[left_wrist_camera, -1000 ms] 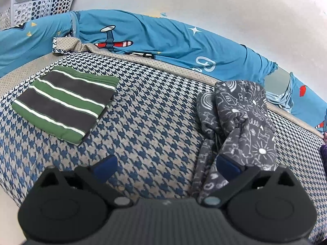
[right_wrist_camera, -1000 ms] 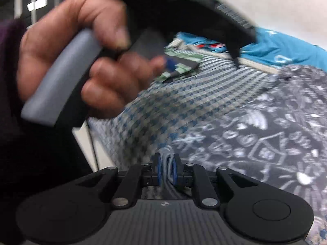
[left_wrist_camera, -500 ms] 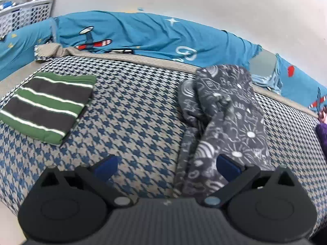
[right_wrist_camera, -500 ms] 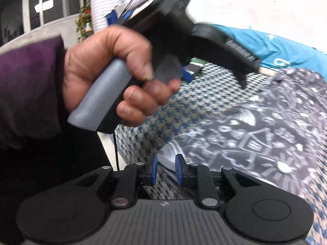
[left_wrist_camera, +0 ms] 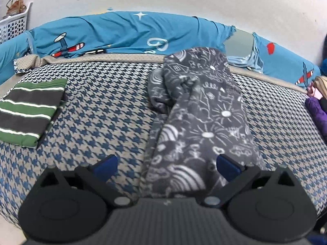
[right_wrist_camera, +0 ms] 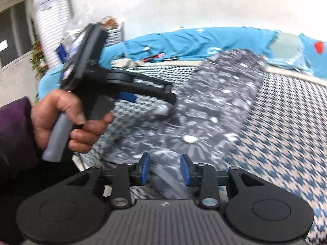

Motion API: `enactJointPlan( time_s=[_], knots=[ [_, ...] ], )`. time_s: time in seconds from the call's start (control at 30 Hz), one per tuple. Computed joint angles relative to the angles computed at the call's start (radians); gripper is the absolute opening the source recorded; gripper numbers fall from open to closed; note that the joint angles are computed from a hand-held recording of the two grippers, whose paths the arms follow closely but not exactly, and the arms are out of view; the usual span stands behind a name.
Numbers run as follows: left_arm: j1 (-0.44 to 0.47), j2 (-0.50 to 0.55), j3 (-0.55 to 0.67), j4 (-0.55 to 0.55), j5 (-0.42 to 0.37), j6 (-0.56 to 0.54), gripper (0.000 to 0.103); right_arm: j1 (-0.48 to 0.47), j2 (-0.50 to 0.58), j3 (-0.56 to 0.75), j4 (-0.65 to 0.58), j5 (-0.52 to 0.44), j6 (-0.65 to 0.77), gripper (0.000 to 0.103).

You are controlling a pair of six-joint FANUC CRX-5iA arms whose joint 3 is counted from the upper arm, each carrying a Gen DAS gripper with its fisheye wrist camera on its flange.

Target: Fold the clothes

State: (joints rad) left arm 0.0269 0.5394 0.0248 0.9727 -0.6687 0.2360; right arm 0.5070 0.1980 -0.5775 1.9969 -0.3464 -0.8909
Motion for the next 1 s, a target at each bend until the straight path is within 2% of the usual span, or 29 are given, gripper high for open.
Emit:
enactJointPlan(
  time_s=[0.03,0.17,0.3,0.43,0.57,0.67,0.77,0.8,0.83,0.9,1.0],
  knots=[
    [-0.002,-0.002,-0.004,-0.003,0.002,0.000,0.103,0.014,-0.006,-0.012,-0.040,-0.018,0.009,0.034],
    [-0.008,-0.006,-0.012,-0.025,0.010,0.011,0.103,0.015,-0.029,-0.037,-0.062,-0.022,-0.010,0.040],
    [-0.009,-0.005,-0.011,-0.048,0.017,0.031,0.103,-0.007,-0.043,-0.051,0.022,0.024,-0.040,0.043],
    [-0.008,-0.001,-0.004,-0.065,0.021,0.051,0.103,0.010,-0.027,-0.041,0.016,0.020,0.033,0.043],
    [-0.007,0.003,0.004,-0.087,0.019,0.067,0.103,0.008,-0.007,-0.032,0.054,0.004,0.021,0.043],
    [-0.007,0.006,0.010,-0.107,0.018,0.079,0.103,-0.010,0.010,-0.020,0.119,0.020,-0.019,0.036],
    [-0.005,0.010,0.017,-0.120,0.014,0.093,0.103,0.011,0.025,-0.014,0.080,-0.004,0.044,0.032],
    [-0.004,0.010,0.018,-0.124,0.015,0.098,0.103,0.015,0.026,-0.014,0.074,-0.007,0.059,0.028],
    [-0.004,0.010,0.019,-0.128,0.016,0.103,0.103,0.007,0.023,-0.014,0.096,0.012,0.045,0.014],
    [-0.002,0.011,0.021,-0.134,0.016,0.113,0.103,-0.010,0.016,-0.012,0.140,0.047,0.016,0.011],
    [0.004,0.012,0.025,-0.152,0.002,0.145,0.103,0.012,0.014,-0.019,0.036,0.047,0.104,0.006]
  ],
)
